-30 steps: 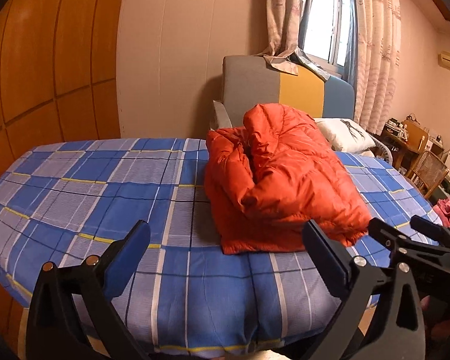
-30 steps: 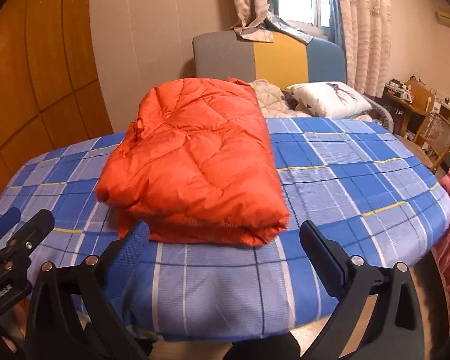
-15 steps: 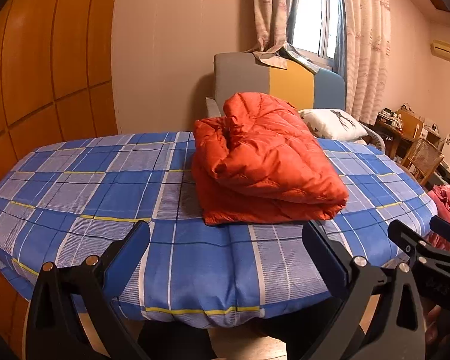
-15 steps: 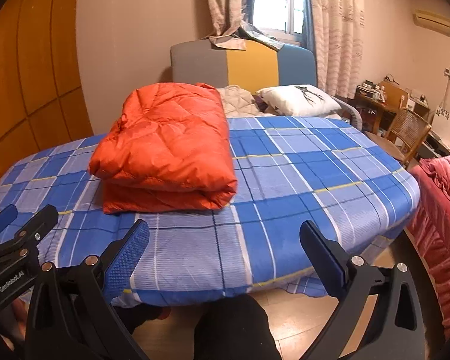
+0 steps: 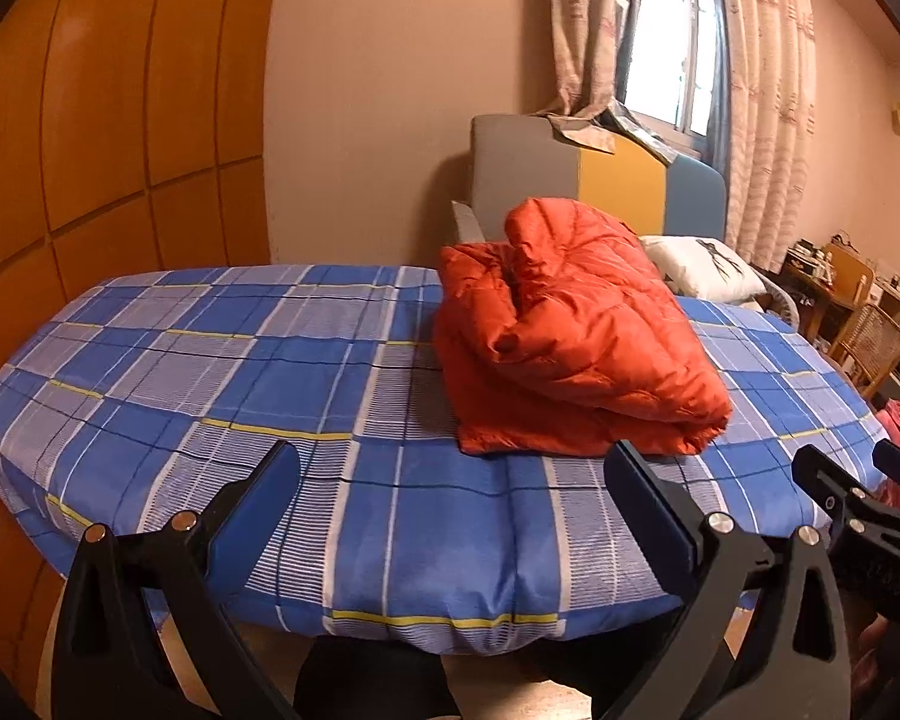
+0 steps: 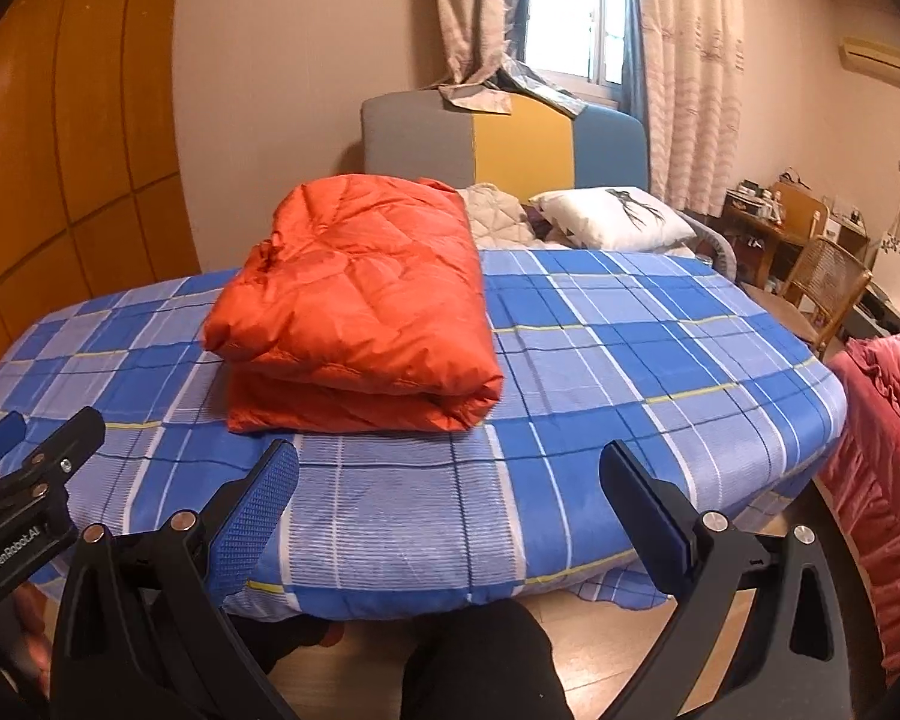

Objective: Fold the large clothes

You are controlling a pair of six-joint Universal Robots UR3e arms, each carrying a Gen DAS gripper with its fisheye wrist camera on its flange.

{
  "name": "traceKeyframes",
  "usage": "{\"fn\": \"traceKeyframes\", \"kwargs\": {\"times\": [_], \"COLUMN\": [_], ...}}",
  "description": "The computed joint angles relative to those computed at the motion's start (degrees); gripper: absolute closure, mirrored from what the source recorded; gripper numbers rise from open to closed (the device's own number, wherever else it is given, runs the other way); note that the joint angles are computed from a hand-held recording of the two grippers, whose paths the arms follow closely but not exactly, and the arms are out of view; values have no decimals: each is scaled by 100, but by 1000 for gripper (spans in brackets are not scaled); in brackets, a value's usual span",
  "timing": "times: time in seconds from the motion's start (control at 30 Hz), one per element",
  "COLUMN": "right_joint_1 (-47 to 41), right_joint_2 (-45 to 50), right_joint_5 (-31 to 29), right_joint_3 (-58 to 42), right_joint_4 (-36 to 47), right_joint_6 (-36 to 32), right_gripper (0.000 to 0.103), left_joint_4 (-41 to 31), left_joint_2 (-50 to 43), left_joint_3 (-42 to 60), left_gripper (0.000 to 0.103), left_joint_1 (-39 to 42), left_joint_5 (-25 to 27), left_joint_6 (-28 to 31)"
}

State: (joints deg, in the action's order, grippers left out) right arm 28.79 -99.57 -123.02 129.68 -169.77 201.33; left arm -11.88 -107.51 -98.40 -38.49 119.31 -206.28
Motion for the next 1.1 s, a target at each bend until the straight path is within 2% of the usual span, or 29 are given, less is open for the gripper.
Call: {"fn": "traceKeyframes", "kwargs": {"times": [0.5, 0.8, 1.1], "right_joint_1": [200, 72, -286], "right_joint_2": [562, 280, -151], "right_joint_5": [-36, -128, 21], "right_joint_3": [-406, -142, 235], "right_joint_4": [-69, 26, 212], "right_joint_6": [104, 310, 469], "right_gripper": [3, 3, 3], "left_joint_4": [-39, 42, 229], "left_joint_2": [-9, -133, -256], "left_joint_3": [-67, 152, 266], "left_gripper": [2, 2, 2], "left_joint_1": [78, -151, -236], "left_joint_5": [105, 178, -197], "left_joint_6": [-129, 285, 678]}}
